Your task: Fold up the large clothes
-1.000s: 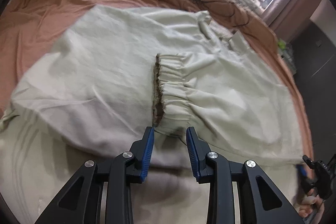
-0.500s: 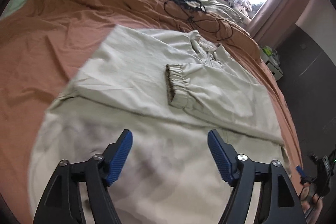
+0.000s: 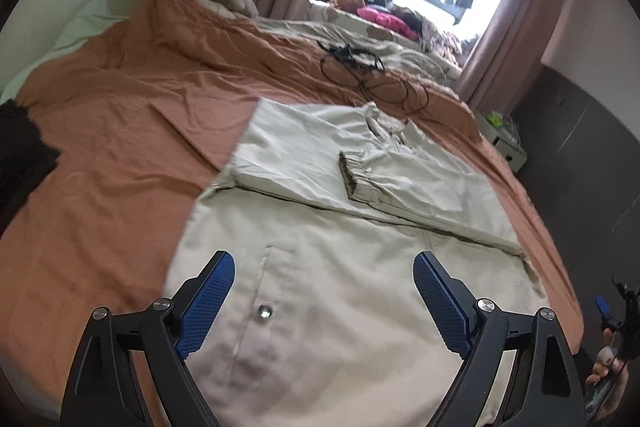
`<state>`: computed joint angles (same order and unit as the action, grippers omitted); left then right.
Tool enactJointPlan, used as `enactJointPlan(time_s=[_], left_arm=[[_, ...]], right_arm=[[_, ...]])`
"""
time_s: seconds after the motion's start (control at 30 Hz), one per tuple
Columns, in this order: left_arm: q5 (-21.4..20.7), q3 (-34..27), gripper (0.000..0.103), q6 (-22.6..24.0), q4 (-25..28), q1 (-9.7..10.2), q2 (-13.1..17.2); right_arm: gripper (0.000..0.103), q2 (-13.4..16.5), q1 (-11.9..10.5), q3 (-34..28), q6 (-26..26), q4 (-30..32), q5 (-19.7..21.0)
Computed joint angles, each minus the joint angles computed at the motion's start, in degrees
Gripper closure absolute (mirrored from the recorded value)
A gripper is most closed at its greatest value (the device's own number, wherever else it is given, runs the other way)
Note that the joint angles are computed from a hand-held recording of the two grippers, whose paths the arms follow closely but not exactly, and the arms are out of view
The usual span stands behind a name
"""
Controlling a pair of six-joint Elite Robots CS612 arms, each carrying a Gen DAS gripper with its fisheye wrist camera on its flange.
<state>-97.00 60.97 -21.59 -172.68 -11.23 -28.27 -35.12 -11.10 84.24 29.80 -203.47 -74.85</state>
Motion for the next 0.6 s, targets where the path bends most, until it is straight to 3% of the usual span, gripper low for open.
enactJointPlan(time_s=[0.27, 0.47, 0.53, 0.6], left_arm=[[3.2, 13.1, 0.011, 0.5, -11.9, 0.22, -5.9], [4.3, 19.9, 0.011, 3.5, -16.8, -0.07, -8.7], [4.4, 21.5, 0.005, 3.3, -18.7, 0.03, -9.1], [4.4, 22.9, 0.0, 1.8, -20.6, 0.27, -9.3]], right_arm=[[0.008, -5.0, 0.4, 8.6, -7.0, -0.5, -7.0], [0.007, -6.3, -0.8, 13.4, -7.9, -1.1, -2.0], [0.0, -6.3, -0.8, 14.2, -8.3, -0.6, -1.7], [0.0, -6.1, -1.1, 14.8, -7.8, 0.8, 0.3]])
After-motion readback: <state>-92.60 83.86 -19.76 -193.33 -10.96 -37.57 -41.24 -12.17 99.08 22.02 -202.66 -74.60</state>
